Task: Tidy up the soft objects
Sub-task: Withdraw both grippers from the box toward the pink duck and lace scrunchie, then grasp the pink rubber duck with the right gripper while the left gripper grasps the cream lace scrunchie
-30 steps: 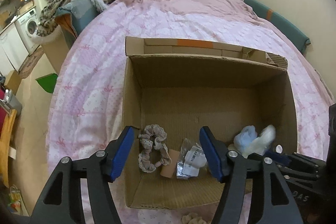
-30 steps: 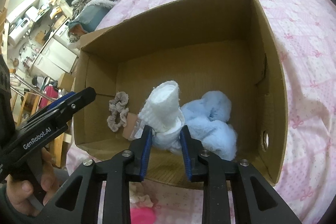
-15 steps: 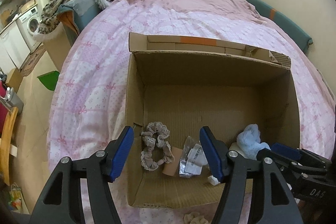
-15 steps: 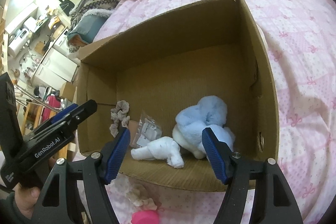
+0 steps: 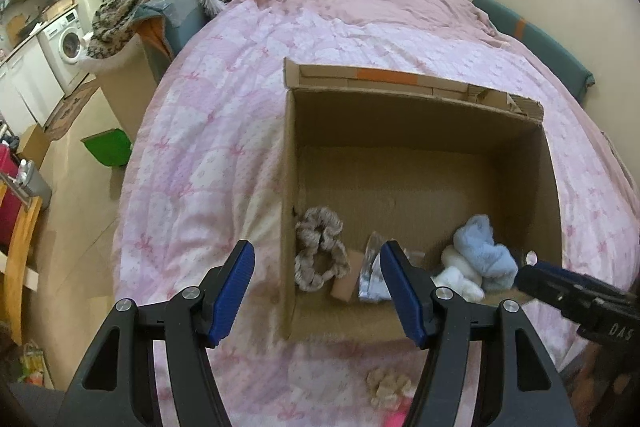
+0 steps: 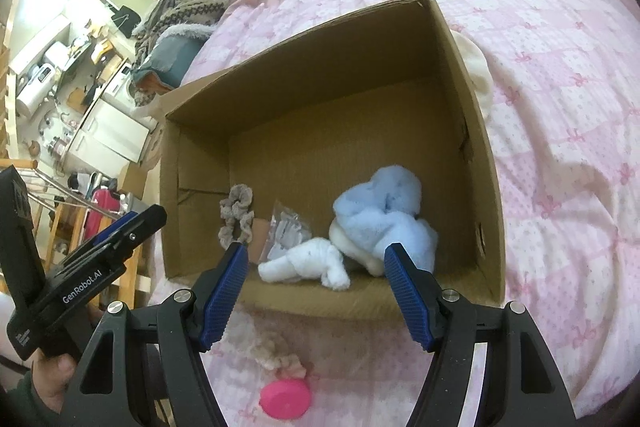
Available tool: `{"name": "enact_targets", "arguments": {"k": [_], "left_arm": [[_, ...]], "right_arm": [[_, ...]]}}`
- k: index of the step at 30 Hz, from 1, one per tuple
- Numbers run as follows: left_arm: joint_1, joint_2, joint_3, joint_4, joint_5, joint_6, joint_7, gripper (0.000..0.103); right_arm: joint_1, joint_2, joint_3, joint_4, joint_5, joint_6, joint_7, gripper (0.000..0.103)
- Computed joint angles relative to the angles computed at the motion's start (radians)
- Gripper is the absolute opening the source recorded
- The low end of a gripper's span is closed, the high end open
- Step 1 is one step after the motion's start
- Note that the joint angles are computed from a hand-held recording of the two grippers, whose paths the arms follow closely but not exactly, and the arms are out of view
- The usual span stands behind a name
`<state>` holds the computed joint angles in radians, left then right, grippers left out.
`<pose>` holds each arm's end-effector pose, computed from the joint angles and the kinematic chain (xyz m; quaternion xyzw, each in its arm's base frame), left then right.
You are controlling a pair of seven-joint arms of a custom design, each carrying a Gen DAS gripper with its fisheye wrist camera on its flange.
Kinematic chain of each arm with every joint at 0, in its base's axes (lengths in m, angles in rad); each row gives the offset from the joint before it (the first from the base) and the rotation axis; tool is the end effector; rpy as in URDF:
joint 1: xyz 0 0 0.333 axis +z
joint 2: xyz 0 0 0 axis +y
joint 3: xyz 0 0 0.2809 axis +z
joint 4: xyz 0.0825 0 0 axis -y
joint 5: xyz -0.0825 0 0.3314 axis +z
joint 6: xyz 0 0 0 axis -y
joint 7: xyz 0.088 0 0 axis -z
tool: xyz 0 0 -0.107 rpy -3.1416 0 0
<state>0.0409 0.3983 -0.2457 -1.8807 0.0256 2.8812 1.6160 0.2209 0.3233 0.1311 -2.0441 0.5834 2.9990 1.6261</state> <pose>0.6128 -0.1129 0.3753 -0.5940 0.7447 -0.2530 0.1691 0.5630 0.1596 0.3510 -0.5697 0.7536 -0.0398 0.3253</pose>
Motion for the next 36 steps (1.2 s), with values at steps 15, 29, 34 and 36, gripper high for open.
{"name": "enact_targets", "arguments": {"k": [15,29,34,36], "left_arm": [[0.048,-0.167,-0.022,-0.238,-0.160,0.030,0.105,0.062],[0.011,-0.156,0.036,-0.244,-0.168,-0.032,0.025,0.063],[0.015,-0.139,0.023,-0.226,-0.173,-0.064,0.024,0.063],[0.010,-0.133,0.024,-0.218,-0.163,-0.070,0.020,0.063]], "right_arm": [[0.016,-0.122,0.037,-0.159,0.157,0.028,-0.061,0.075],[0.050,-0.040,0.018,-0.075,0.097,-0.188,-0.056,0.075],[0.053,0.063,0.035,0.045,0.088,-0.354,-0.102,0.075],[0.077,0.096,0.021,0.081,0.037,-0.381,-0.079,0.075]]}}
